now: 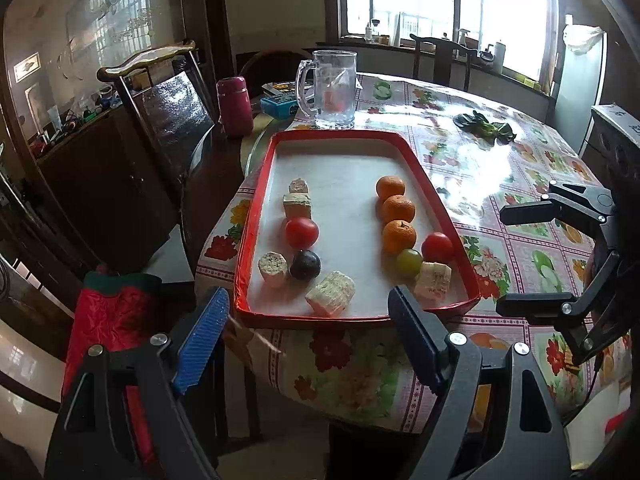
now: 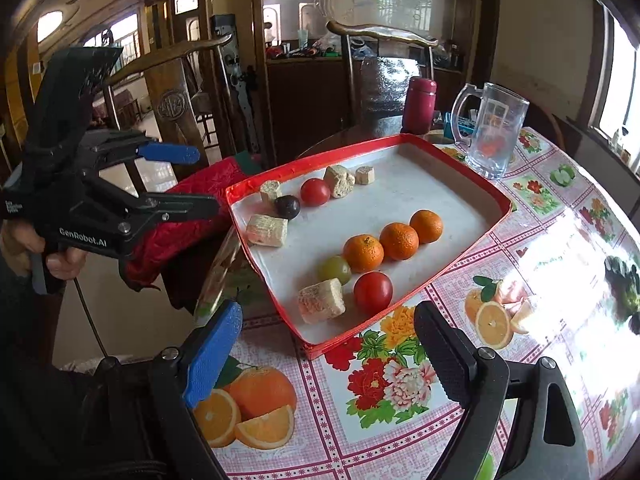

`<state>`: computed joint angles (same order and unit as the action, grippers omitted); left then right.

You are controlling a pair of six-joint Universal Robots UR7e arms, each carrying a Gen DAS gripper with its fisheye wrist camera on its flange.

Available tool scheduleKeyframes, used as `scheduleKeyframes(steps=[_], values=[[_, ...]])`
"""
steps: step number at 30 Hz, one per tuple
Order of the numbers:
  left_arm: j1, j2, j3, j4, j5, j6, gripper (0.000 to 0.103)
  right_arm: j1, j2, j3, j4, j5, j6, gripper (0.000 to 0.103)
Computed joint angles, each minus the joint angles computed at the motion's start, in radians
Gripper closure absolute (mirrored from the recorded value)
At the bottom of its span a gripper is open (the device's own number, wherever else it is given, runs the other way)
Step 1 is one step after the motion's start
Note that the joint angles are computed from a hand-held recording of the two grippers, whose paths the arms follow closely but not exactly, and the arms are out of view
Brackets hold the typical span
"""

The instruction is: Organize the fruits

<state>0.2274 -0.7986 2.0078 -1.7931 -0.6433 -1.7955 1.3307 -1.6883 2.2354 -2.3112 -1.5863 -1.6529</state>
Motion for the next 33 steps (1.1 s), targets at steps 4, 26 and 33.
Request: scheduleKeyframes(steps=[4, 26, 33], values=[[-0.003, 0.0, -0.005, -0.007, 0.012, 0.014, 0.021, 0.009, -0.012, 0.01, 0.0, -0.002, -0.039, 0.014], [-0.026, 0.006, -0.01, 0.023, 0.061, 0.007, 0.021, 0.004, -0.029, 0.023, 0.035, 0.019, -0.085, 0.014], [-0.027, 0.011, -0.021, 0.059, 0.064, -0.018, 0.021, 0.007, -0.02, 0.017, 0.041, 0.007, -0.088, 0.014]])
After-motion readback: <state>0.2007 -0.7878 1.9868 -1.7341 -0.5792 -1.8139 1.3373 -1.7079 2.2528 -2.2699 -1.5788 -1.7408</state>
